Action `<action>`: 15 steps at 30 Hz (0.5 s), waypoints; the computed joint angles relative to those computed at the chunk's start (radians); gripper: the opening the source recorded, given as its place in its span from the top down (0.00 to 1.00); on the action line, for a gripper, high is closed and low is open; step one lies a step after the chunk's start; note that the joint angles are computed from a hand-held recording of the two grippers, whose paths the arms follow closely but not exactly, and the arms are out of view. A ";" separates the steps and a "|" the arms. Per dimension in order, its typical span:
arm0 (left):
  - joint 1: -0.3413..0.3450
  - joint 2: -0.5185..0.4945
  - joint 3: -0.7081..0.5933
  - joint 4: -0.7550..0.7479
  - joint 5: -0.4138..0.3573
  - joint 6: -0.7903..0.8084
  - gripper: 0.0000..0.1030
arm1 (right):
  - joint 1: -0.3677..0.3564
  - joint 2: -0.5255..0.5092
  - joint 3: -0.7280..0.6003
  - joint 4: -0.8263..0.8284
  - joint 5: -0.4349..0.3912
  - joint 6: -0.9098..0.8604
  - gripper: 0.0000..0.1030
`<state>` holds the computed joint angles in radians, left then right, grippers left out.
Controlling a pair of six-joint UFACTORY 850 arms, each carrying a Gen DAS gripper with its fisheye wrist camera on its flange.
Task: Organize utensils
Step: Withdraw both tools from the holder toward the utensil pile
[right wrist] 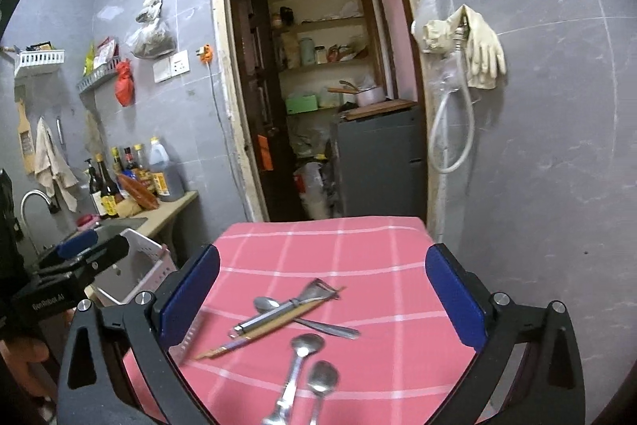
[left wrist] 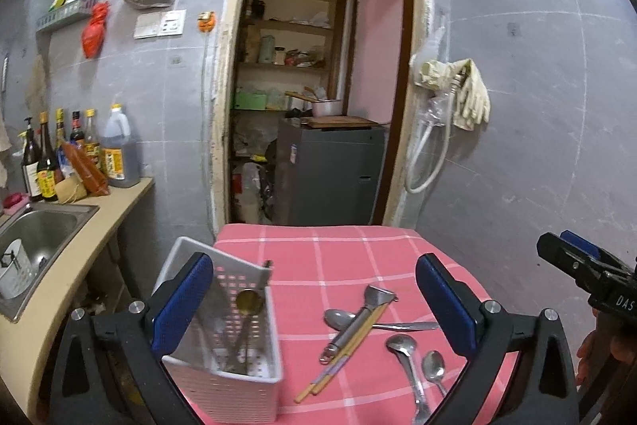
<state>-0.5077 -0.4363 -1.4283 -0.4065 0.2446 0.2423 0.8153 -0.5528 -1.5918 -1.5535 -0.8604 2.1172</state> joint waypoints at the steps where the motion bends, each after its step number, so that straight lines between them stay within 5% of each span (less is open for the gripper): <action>1: -0.006 -0.003 -0.003 0.011 -0.001 -0.006 0.00 | 0.000 0.009 0.015 0.001 -0.005 0.002 0.01; 15: -0.069 -0.090 -0.083 -0.041 -0.086 0.053 0.00 | -0.046 0.073 0.157 0.043 0.056 -0.011 0.01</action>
